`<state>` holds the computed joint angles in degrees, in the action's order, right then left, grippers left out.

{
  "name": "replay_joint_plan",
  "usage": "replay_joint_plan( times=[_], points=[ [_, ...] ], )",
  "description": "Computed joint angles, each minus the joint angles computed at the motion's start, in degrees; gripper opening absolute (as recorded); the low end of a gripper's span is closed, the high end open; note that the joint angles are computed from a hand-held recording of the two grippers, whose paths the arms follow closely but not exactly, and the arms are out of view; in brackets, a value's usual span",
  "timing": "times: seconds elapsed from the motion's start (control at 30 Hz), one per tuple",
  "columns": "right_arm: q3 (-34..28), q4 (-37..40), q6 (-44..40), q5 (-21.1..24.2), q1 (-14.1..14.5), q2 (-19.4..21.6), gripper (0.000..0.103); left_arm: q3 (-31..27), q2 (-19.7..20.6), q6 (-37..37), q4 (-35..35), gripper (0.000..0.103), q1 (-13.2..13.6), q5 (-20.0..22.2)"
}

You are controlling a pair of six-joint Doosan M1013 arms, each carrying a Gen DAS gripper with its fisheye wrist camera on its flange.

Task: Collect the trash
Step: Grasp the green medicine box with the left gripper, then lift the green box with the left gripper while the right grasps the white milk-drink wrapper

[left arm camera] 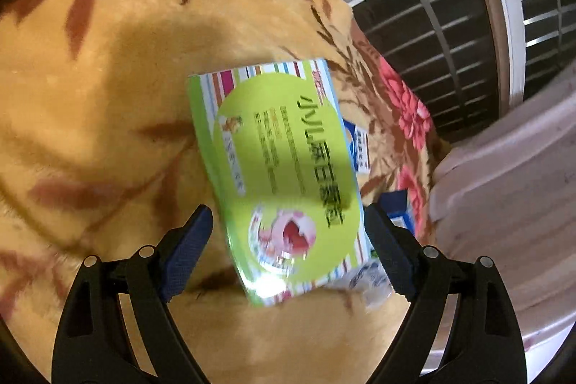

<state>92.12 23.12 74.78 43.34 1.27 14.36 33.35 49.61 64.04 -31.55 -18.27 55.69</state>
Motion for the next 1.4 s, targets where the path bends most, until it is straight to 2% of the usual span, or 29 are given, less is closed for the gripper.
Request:
replay_joint_plan(
  times=[0.13, 0.33, 0.47, 0.53, 0.57, 0.6, 0.7, 0.8, 1.13, 1.4],
  points=[
    [-0.4, 0.4, -0.1, 0.5, -0.3, 0.4, 0.081, -2.4, 1.9, -0.4, -2.3, 0.084, 0.3, 0.5],
    [-0.8, 0.6, -0.1, 1.1, -0.4, 0.9, 0.081, -1.6, 2.7, 3.4, -6.5, 0.084, 0.3, -2.2],
    [-1.1, 0.4, 0.2, 1.5, -0.4, 1.1, 0.081, -0.8, 2.5, 4.9, -6.9, 0.085, 0.1, -4.8],
    [-1.2, 0.1, 0.6, 1.4, -0.5, 1.1, 0.081, 0.0, 2.1, 4.6, -5.9, 0.069, -0.2, -6.5],
    [-1.3, 0.1, 0.6, 1.4, -0.5, 1.2, 0.081, 0.5, 2.0, 5.6, -7.8, 0.052, -0.1, -7.1],
    [-1.3, 0.0, 0.7, 1.2, -0.5, 1.1, 0.081, 0.7, 2.0, 6.3, -9.7, 0.048, 0.1, -7.2],
    [-1.3, -0.1, 1.0, 0.6, -0.7, 0.8, 0.081, 0.9, 1.0, 6.9, -6.3, 0.040, -0.4, -8.2],
    [-1.2, 0.3, 0.6, 0.0, -0.8, 0.6, 0.081, 2.1, -0.3, 8.7, -5.8, 0.033, -0.8, -9.9],
    [-1.8, 0.5, -1.0, -2.7, -0.8, -0.1, 0.081, 8.8, -6.3, 15.7, -5.5, 0.030, -1.4, -14.9],
    [-7.2, 1.4, -2.8, -4.8, -1.1, 2.7, 0.081, 17.4, -13.3, 19.9, -3.7, 0.030, -1.7, -16.6]
  ],
)
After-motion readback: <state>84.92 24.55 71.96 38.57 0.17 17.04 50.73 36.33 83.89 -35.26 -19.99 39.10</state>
